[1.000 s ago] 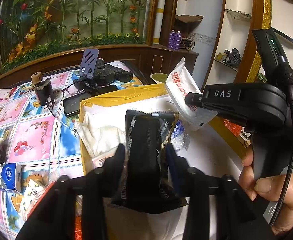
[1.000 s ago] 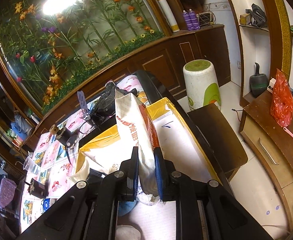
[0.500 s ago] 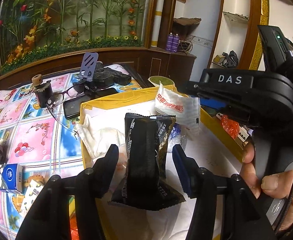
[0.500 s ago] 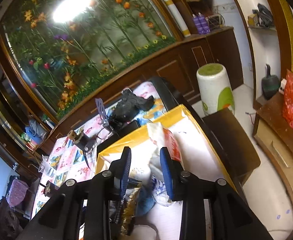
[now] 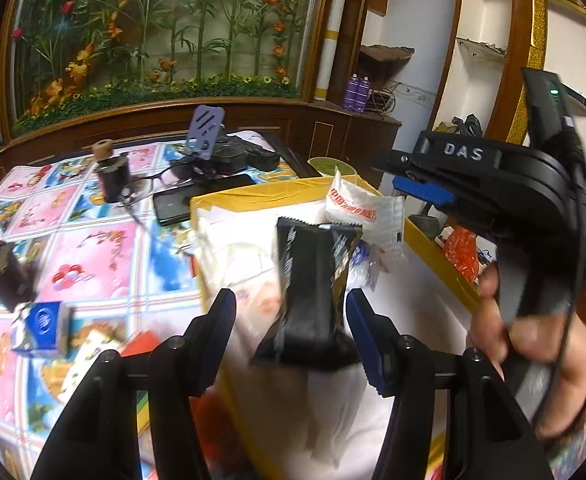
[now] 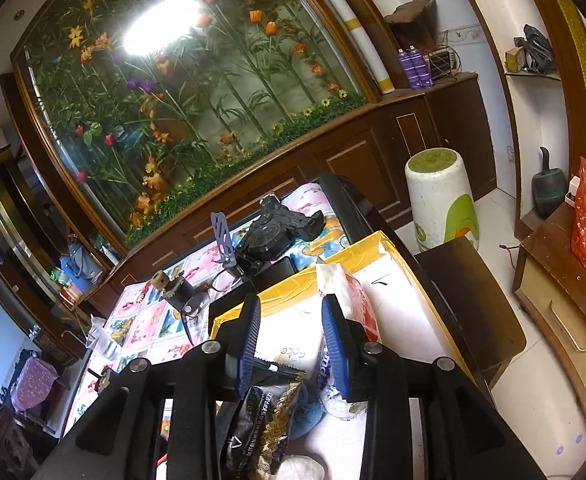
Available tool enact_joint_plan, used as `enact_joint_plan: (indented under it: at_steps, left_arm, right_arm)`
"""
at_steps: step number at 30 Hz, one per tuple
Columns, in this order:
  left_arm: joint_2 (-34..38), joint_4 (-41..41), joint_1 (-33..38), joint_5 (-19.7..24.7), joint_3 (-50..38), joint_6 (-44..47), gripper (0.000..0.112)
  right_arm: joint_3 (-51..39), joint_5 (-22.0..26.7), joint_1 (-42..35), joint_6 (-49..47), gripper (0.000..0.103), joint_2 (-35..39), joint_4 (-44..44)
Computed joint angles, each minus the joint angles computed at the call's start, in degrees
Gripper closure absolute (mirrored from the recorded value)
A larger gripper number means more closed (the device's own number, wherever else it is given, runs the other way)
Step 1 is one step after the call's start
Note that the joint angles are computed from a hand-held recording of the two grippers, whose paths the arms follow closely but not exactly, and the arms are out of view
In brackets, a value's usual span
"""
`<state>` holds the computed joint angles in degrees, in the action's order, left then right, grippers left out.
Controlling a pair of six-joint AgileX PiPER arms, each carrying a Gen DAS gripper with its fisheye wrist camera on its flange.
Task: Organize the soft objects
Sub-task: 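Move the left tool to the blue-red sponge roll while the right tool approaches the red mesh bag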
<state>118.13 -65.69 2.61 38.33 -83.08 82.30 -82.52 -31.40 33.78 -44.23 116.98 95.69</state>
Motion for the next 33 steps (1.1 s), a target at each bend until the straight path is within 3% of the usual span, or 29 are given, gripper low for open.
enact_joint_plan:
  at_steps: [4,10,14,16,19,24,27,33]
  left_arm:
    - [-3.22,-2.39,5.07,0.29,5.49,7.96,0.051]
    - [-3.76,5.41,15.97,5.49,4.65,7.44,0.049]
    - [-3.01,7.66,20.92,7.99,4.14,10.26,0.043]
    - [-2.33,8.6,21.9,9.02,4.37,12.02,0.032]
    - [-1.55,9.77,21.37,7.91,5.71,15.09,0.032]
    - [-0.1,12.52,17.8,3.95,6.89,15.64,0.032]
    - [1.18,16.27,15.77,0.51,5.96,10.88,0.033]
    - [5.09,18.69,18.18,2.88,-1.66,1.09,0.056]
  right_arm:
    - [0.23,-0.41,0.65,2.12,0.065,0.04,-3.12]
    - [-1.23,-1.61,2.22,1.5,0.065,1.37,-5.52]
    - [1.35,-1.95,4.31,6.53,0.065,0.07,-10.35]
    - [4.33,-4.64,7.29,10.56,0.064,-1.35,-13.54]
    - [9.39,-8.25,13.82,14.51,0.059,-3.42,-16.91]
    - [12.29,-10.84,22.15,8.45,0.056,-5.44,-13.2]
    - [13.2,-8.59,24.32,8.47,0.05,-5.9,-12.32]
    - [7.09,0.57,26.01,4.72,0.045,-1.35,-8.11]
